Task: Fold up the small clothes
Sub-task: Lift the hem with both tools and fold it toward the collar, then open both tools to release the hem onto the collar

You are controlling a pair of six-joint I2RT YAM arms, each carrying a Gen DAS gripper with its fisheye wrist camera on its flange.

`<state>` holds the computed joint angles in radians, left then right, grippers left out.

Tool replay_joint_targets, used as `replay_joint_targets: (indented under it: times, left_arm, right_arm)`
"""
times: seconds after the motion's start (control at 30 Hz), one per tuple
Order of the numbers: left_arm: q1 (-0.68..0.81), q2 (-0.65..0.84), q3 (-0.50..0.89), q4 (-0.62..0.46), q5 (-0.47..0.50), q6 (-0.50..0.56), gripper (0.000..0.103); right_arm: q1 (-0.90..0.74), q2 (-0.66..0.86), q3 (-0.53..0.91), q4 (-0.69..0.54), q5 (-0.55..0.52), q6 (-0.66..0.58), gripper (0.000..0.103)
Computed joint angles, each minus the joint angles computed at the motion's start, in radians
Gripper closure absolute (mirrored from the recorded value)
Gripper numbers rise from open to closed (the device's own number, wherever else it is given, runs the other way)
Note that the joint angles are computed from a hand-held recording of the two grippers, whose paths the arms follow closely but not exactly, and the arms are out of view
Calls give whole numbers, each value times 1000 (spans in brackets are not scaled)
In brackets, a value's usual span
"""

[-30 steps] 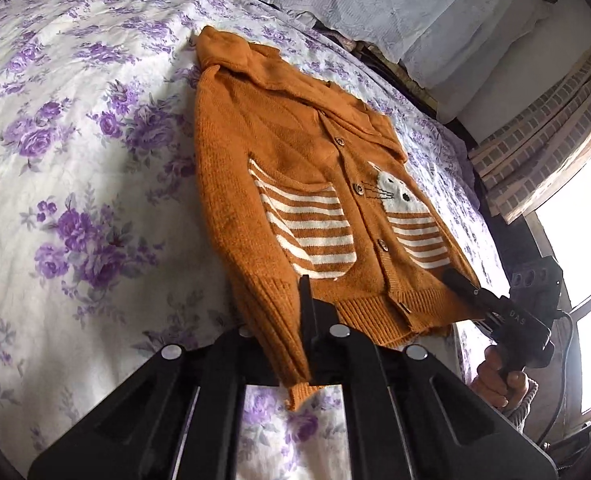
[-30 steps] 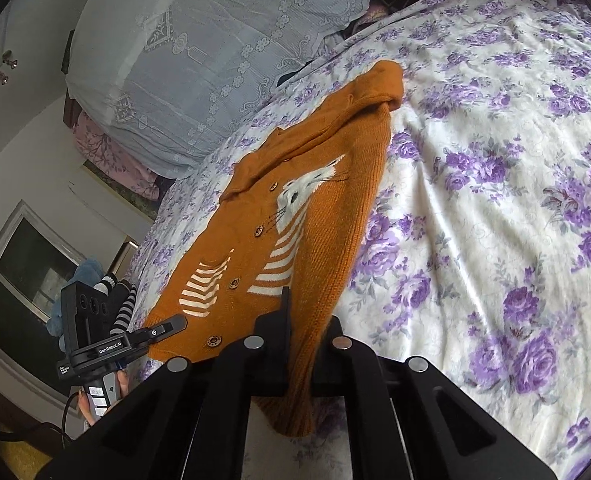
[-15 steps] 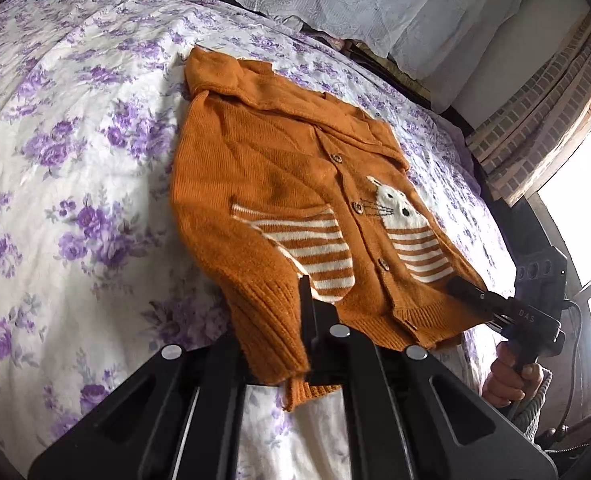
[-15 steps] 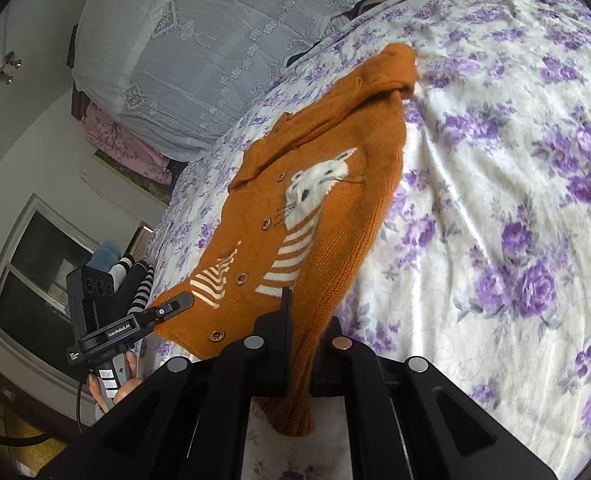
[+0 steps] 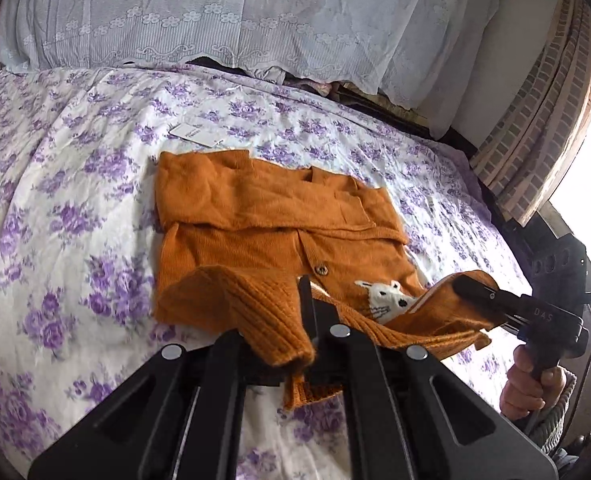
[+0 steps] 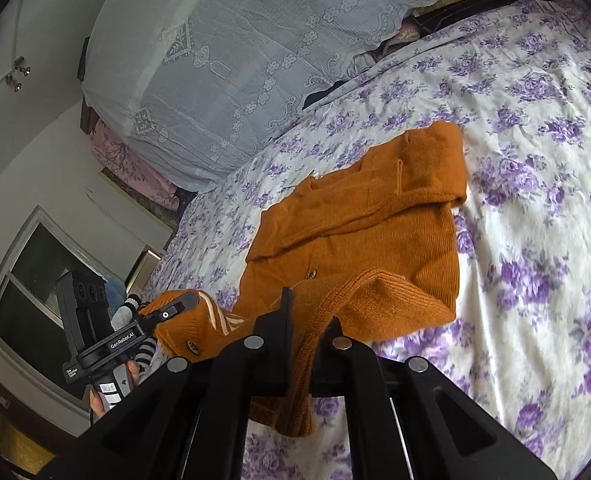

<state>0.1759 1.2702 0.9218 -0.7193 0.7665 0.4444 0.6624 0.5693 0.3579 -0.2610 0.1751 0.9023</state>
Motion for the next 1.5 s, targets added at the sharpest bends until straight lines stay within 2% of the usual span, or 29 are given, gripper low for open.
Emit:
replay_joint_targets:
  times: [0.2,0.47,0.6,0.8,0.97,1.07,1.1,1.13,1.17,1.2,1.23,1.27,1.3,1.37,1.43,1.5]
  left_arm:
    - [-79,102,97,82,-69,-96,99]
    - [-164,283,270,155,-157,-203,99]
    - [-191,403,387,164,-186,-248,99]
    - [-236,577,527,177,-248,-299,98]
    - [-238,723,613,172,-252,-345,94]
    - [-221,803,680,115,-208,-354,94]
    - [-212,809,696,99,-185,-353,93]
    - [-204,800,696,99,-163,-352,93]
    - [-196,778,680,115,-149,-351,91]
    - [-192,747,654,143,-150,-353,81]
    - [-189,709,616,190,-171,-363,60]
    - [-188,673,578,244,-202,-380,48]
    - [-188,643,542,296,-235,-398,32]
    - [-186,625,529,315,-260,-396,30]
    - [-178,633,547,265,-202,-361,30]
    - [-203,618,529,258,-219,-321,30]
  right_arm:
    - [-253,193,64,128,-232,-76,98]
    - [-456,433,214,204,-379,-153,98]
    - [-548,572,271,266,-458,-148,97]
    - [-628,807,353,365,-522,-133,97]
    - [-685,963,351,479,-575,-89,93]
    - [-731,1014,325,570,-664,-45,92]
    - [-743,1007,314,591,-685,-32,88]
    - [-750,987,300,606,-692,-29,75]
    - [-754,956,286,613,-686,-34,67]
    - [-759,923,274,616,-681,-41,52]
    - [-759,886,264,613,-662,-50,50]
    - [-756,851,257,605,-640,-62,50]
    - [-750,814,251,589,-609,-80,50]
    - [-723,762,263,530,-572,-150,64]
    - [-668,734,299,447,-543,-241,81]
    - [-585,722,338,375,-481,-318,85]
